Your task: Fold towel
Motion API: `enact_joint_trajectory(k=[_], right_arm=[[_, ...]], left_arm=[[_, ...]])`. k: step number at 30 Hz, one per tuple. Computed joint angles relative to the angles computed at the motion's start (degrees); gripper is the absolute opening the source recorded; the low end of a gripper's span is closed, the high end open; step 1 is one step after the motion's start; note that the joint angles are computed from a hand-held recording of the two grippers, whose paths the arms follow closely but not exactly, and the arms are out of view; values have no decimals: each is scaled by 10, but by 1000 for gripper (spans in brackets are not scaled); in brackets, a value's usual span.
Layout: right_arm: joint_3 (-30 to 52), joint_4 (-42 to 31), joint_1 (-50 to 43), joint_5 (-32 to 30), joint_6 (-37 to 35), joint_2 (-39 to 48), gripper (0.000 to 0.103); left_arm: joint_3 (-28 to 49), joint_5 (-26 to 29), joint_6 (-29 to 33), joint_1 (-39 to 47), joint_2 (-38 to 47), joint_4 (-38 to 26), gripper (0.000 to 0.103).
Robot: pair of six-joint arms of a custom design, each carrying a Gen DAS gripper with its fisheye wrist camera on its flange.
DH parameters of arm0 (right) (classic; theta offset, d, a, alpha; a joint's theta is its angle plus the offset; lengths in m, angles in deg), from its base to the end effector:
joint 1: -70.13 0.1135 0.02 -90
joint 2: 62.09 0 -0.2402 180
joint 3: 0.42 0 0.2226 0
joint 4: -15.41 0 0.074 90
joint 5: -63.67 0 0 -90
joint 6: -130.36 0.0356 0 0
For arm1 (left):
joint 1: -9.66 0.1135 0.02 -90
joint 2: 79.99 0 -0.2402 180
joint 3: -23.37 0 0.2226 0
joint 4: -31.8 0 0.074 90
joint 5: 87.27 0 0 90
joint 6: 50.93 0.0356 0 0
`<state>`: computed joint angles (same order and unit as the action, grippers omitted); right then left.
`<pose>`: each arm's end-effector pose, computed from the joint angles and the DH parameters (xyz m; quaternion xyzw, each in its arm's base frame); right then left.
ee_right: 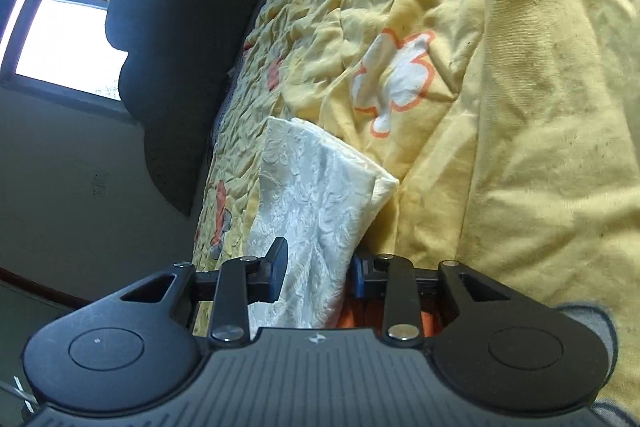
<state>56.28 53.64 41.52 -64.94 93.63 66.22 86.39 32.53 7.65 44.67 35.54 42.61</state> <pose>0.2952 -0.1357 0.0347 0.4260 0.7304 0.3799 0.3751 0.2864 0.1790 0.0838 -0.3950 0.7954 -0.2221 0.4025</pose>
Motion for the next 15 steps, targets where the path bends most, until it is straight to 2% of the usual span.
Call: enact_joint_trajectory(k=[3, 5, 8, 10, 11, 12, 14, 15], right_arm=[[15, -57, 18, 9, -34, -18, 31], [28, -49, 17, 8, -8, -5, 31], [45, -18, 11, 5, 48, 20, 31], [53, -32, 19, 11, 32, 20, 28], [57, -48, 22, 16, 20, 17, 23], [61, -60, 25, 19, 14, 17, 12], [74, -78, 22, 15, 15, 23, 8], [80, -92, 19, 11, 8, 18, 8]], left_arm=[[16, -5, -8, 9, -1, -18, 54], [45, -5, -18, 21, 8, -37, 54], [87, -46, -65, 38, 18, -54, 59], [114, -72, -88, 50, 34, -40, 74], [134, -81, -90, 53, 50, -38, 78], [167, -83, -82, 57, 76, -47, 83], [221, -116, -41, 52, 115, -73, 46], [252, -149, -4, 46, 124, -115, 13]])
